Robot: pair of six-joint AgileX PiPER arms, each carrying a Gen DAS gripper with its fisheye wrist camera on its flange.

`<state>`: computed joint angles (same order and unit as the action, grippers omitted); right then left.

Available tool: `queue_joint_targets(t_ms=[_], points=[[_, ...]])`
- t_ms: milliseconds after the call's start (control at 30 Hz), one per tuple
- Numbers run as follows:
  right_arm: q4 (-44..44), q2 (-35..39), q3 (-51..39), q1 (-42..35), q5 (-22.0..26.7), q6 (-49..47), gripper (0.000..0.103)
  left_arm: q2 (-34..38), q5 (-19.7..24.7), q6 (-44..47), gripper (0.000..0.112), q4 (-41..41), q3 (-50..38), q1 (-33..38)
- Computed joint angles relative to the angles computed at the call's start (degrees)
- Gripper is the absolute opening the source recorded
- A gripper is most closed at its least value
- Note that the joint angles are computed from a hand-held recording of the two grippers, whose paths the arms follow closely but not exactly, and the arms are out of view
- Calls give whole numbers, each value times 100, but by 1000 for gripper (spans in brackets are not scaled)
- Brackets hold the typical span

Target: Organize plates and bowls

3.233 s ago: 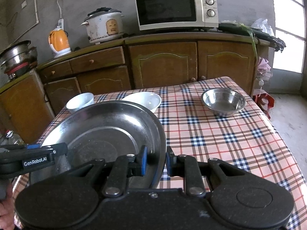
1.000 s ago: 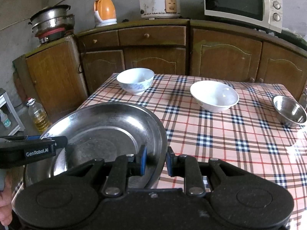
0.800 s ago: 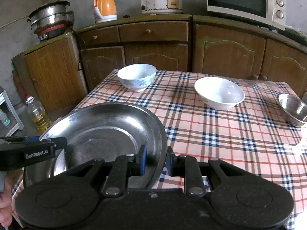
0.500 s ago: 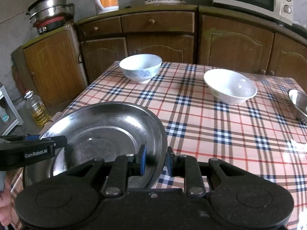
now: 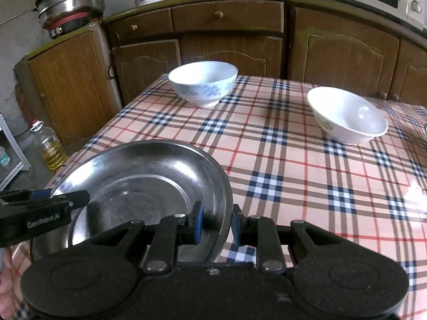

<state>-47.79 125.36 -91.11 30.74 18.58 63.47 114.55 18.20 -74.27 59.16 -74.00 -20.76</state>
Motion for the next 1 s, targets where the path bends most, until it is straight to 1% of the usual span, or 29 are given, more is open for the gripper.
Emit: queue_joint_targets(t_ms=[100, 167, 333, 433, 500, 567, 600, 667, 700, 733, 767, 800, 867, 1000], points=[[160, 170, -148, -39, -31, -112, 30, 119, 22, -51, 40, 80, -98, 8], [80, 244, -198, -52, -70, -8, 30, 185, -11, -110, 39, 138, -152, 38], [460, 376, -392, -119, -110, -333, 30, 271, -12, -422, 40, 459, -205, 48], [860, 421, -472, -152, -71, -753, 30, 274, -146, -490, 45, 512, -180, 92], [564, 381, -380, -139, -131, -508, 30, 247, -171, -611, 45, 607, -140, 95], [451, 330, -329, -128, -138, -390, 30, 248, -182, -563, 47, 510, -137, 104], [237, 285, -267, -118, -163, -173, 30, 239, -167, -516, 47, 441, -133, 108], [-128, 198, -169, -94, -152, 170, 32, 201, -109, -625, 53, 513, -106, 96], [-282, 150, -117, -87, -149, 309, 36, 164, -90, -750, 58, 610, -66, 94], [-486, 88, -47, -78, -139, 498, 41, 111, -98, -889, 60, 711, -4, 103], [-644, 29, 13, -68, -112, 654, 44, 53, -90, -981, 60, 760, 51, 110], [-748, -52, 93, -68, -111, 762, 46, 6, -71, -1019, 60, 768, 86, 112], [-983, -211, 258, -63, -132, 1005, 46, -93, -4, -986, 61, 671, 143, 102], [-1292, -587, 612, -21, -186, 1262, 55, -335, 227, -858, 64, 475, 247, 3]])
